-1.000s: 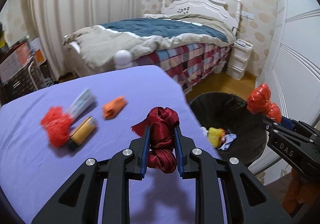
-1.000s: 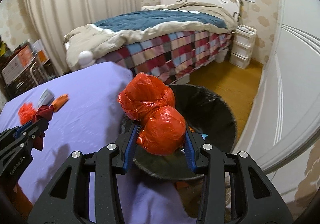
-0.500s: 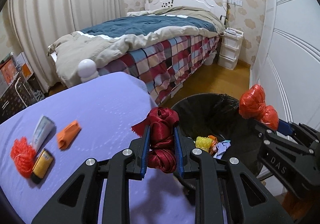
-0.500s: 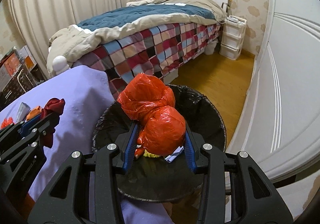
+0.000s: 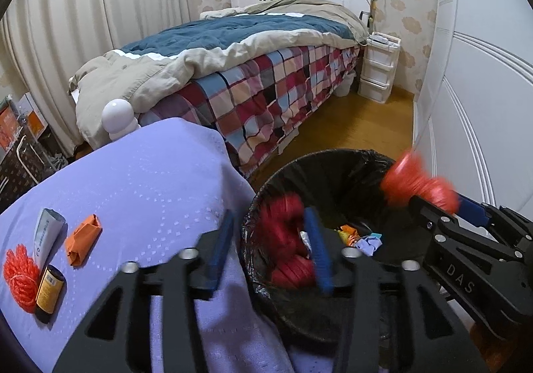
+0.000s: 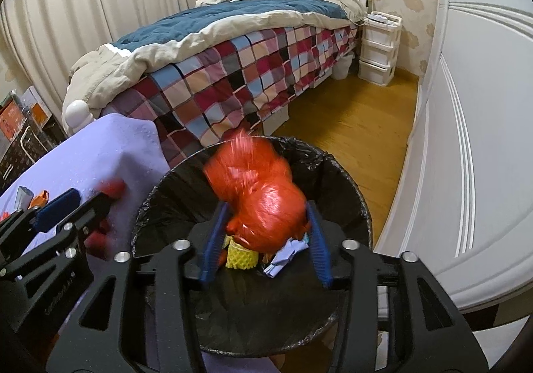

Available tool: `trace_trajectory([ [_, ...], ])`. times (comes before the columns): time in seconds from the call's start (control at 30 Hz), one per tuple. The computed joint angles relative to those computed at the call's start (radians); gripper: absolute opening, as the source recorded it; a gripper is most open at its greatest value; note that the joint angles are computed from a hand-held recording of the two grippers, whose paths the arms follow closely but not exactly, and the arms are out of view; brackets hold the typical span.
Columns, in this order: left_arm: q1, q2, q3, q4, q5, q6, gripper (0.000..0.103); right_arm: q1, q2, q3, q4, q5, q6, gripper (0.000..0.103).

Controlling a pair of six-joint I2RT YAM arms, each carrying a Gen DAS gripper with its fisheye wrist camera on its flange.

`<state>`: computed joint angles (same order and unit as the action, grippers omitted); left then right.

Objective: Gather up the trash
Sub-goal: 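Carry the ribbon and orange bag over the bin and open both tools, then withdraw both open tools from the bin back to the bed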

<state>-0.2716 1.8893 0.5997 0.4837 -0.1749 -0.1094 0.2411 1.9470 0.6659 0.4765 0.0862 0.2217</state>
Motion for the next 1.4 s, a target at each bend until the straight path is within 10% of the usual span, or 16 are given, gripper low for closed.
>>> trace_trajectory([
  [0.2,0.007,-0.016,-0.017,0.017,-0.004,-0.009,0.07,-0.008,0.0,-0.011,0.008,0.007,0.01,0.054],
  [0.7,0.166,-0.233,-0.284,0.064,-0.007,0.017,0.072,0.143,-0.119,-0.126,0.006,0.051,0.077,0.059],
  [1.03,0.594,-0.445,-0.491,0.076,0.156,0.218,0.072,0.41,-0.148,-0.101,-0.043,0.122,0.14,0.06],
  [1.4,1.172,-0.343,-0.458,0.107,0.408,0.496,0.072,0.64,-0.014,0.135,-0.181,0.154,0.182,0.06],
])
